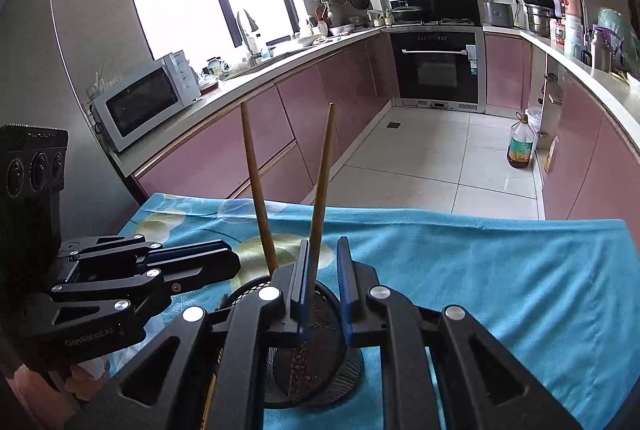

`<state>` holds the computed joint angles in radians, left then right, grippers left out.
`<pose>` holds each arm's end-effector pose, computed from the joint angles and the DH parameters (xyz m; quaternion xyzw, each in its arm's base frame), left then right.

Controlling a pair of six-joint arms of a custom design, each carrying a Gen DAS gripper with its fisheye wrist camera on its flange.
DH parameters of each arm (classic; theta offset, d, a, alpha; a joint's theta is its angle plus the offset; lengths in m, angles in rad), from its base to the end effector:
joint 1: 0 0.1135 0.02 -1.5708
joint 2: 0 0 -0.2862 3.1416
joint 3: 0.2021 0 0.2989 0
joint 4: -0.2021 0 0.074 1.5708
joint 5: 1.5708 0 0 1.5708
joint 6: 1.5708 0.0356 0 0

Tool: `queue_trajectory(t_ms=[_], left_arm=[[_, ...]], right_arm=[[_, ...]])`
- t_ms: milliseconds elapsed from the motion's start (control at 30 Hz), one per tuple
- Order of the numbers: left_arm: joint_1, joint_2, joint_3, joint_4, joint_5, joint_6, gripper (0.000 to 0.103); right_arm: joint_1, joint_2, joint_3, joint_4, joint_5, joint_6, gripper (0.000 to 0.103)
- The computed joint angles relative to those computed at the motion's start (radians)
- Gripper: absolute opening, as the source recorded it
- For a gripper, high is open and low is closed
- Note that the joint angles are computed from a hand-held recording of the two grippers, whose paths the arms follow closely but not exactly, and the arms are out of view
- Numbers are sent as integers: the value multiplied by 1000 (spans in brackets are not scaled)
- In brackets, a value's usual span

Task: Organize utensils
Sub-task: 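Lower the right tool's chopstick into the black mesh cup while the left tool inserts its own, then open both tools and move them back over the chopstick pile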

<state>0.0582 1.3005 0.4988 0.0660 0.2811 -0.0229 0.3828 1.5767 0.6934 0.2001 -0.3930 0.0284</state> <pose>0.2707 0.0059 0.1480 0.0201 0.9066 -0.1209 0.4037 0.3073 0.1384 0.1440 -0.2386 0.8571 0.2586 0.3762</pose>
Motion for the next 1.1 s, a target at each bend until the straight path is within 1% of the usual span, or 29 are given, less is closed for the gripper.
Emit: queue_trajectory(t_ms=[67,133,200,233,267,300,400,467,500,567,667,700,767,833,867,900,967,1067,1100], left_arm=[[17,-31,-27,6,8,-3,14],[35,-74,-66,16,12,-6,19],[55,-131,-111,26,4,-1,26],[69,-167,-139,30,-1,3,28],[88,-210,-167,28,1,10,33],[117,-259,-191,12,15,23,37],[205,-401,-259,-55,54,63,45],[263,-479,-299,-106,65,98,46],[307,-509,-310,-142,91,129,46],[375,-532,-338,-189,132,187,47],[430,-513,-385,-204,136,262,47],[432,-495,-406,-183,127,266,47],[475,-424,-429,-143,148,303,47],[487,-338,-446,-74,138,313,47],[482,-314,-459,-45,117,304,47],[426,-279,-465,0,92,262,47],[425,-262,-472,4,99,262,47],[397,-248,-486,27,71,247,48],[384,-251,-483,18,66,237,48]], right_arm=[[4,-10,-10,8,3,3,15],[9,-25,-25,16,10,9,18],[13,-46,-39,24,7,11,19],[15,-63,-56,31,4,8,22],[17,-87,-75,39,-1,4,23],[18,-114,-98,45,-12,-2,25],[24,-220,-175,46,-55,-34,27],[34,-303,-227,28,-82,-68,28],[41,-342,-253,18,-94,-84,31],[62,-396,-291,-12,-109,-106,31],[125,-395,-320,-40,-82,-122,31],[150,-371,-325,-34,-58,-122,31],[198,-299,-324,-12,-12,-114,31],[241,-216,-311,13,31,-93,31],[262,-181,-306,25,62,-85,31],[277,-149,-302,38,81,-79,31],[295,-92,-299,66,97,-65,31],[311,-27,-288,84,119,-46,31],[317,-11,-285,90,132,-43,31]])
